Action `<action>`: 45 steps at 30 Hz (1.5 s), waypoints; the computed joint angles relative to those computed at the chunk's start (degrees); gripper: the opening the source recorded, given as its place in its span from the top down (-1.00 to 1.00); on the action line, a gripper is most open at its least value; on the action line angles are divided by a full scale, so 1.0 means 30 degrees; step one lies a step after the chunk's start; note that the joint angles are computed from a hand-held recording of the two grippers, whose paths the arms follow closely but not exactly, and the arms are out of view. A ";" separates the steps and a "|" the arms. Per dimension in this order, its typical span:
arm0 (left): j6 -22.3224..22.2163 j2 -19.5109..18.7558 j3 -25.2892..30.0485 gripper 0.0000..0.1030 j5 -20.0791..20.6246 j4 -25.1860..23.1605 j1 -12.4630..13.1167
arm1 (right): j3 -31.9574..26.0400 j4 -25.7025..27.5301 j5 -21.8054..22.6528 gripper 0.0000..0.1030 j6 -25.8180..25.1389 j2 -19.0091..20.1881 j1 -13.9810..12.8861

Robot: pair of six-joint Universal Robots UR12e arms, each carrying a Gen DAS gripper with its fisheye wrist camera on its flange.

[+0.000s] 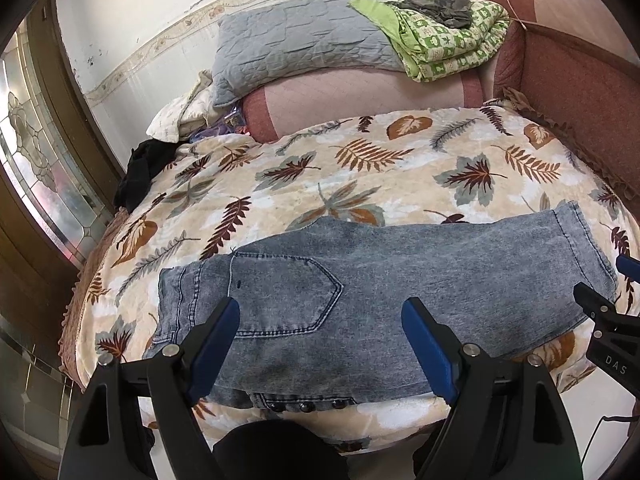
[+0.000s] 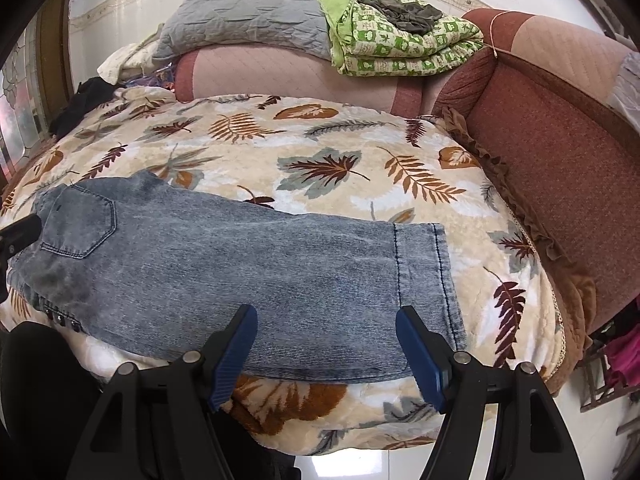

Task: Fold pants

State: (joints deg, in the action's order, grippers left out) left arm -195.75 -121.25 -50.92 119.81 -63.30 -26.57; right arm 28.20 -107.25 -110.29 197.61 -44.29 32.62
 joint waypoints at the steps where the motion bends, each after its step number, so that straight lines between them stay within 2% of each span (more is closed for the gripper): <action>1: 0.0056 -0.0031 0.0064 -0.62 0.0028 0.0006 -0.0023 | 0.0050 -0.0068 0.0010 -0.45 0.0022 -0.0030 -0.0009; 34: 0.0285 0.0181 -0.0092 -0.62 0.0191 0.0260 -0.0293 | 0.1359 -0.1009 -0.0293 -0.46 0.0261 -0.0876 -0.0036; 45: 0.0301 0.0417 -0.0202 -0.62 0.0972 0.0484 -0.0620 | 0.2346 -0.2044 -0.0255 -0.46 0.0234 -0.1484 0.0019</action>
State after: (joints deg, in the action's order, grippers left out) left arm -194.84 -119.99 -51.52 122.73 -61.85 -28.43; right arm 35.24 -113.38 -111.05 198.32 -48.75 32.68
